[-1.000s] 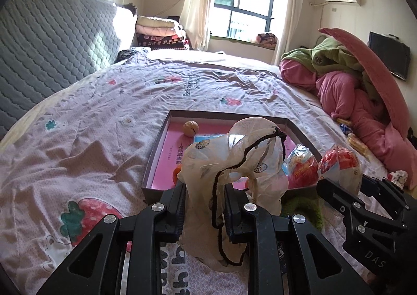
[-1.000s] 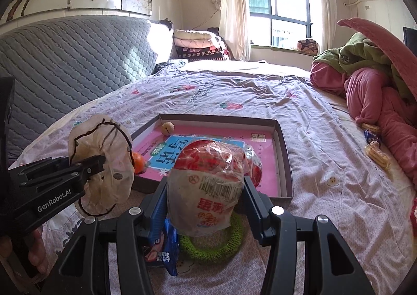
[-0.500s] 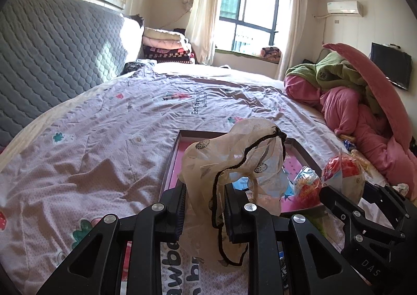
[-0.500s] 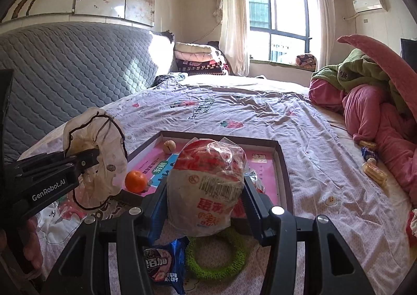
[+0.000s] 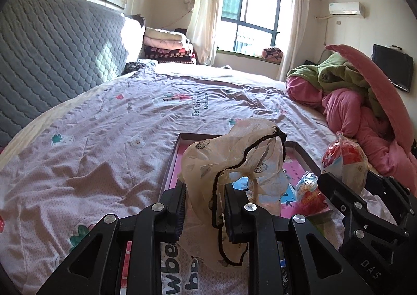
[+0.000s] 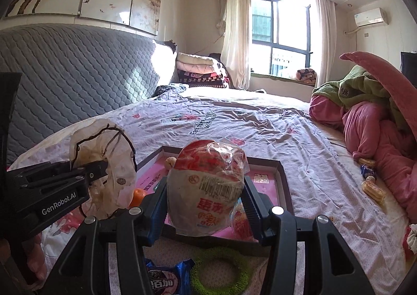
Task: Organize objects
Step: 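Carry the mesh bag over the box while the right gripper carries the bun there, then lower the bun into the box and open the right gripper while the left holds the bag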
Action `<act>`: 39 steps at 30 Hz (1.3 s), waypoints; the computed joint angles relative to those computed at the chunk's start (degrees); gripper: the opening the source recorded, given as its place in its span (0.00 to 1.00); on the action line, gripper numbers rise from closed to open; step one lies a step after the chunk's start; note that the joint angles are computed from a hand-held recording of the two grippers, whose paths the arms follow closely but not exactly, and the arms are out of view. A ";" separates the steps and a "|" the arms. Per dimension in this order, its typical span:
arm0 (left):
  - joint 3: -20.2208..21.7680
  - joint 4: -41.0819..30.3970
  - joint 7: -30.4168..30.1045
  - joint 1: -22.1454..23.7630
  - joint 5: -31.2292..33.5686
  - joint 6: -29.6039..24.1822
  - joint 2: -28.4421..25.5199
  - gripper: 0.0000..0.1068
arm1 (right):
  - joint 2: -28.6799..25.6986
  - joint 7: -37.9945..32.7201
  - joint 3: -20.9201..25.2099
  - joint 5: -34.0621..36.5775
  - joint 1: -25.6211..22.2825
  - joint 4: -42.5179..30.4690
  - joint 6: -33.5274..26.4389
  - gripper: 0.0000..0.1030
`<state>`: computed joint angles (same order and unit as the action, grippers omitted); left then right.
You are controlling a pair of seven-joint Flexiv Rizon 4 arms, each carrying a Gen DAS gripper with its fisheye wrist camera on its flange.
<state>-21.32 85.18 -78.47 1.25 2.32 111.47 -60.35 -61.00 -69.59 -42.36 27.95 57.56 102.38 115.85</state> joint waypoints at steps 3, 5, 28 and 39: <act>1.29 -0.68 0.14 -1.14 -0.75 -0.06 -0.12 0.23 | -0.38 -0.26 -0.33 -0.17 -0.14 -0.66 -0.08 0.52; 1.42 -0.95 0.28 -1.41 -0.87 -0.16 -0.24 0.23 | -0.33 -0.51 -0.08 -0.56 -0.51 -0.92 -0.09 0.52; 1.21 -11.05 0.66 -1.95 -9.13 -8.27 -5.42 0.23 | -3.35 5.33 -0.70 -4.97 -4.75 -6.23 -4.06 0.52; 12.46 -19.89 -1.20 -9.08 -17.09 -13.43 -9.14 0.23 | -6.45 9.70 -2.21 -9.92 -6.62 -9.15 -7.54 0.52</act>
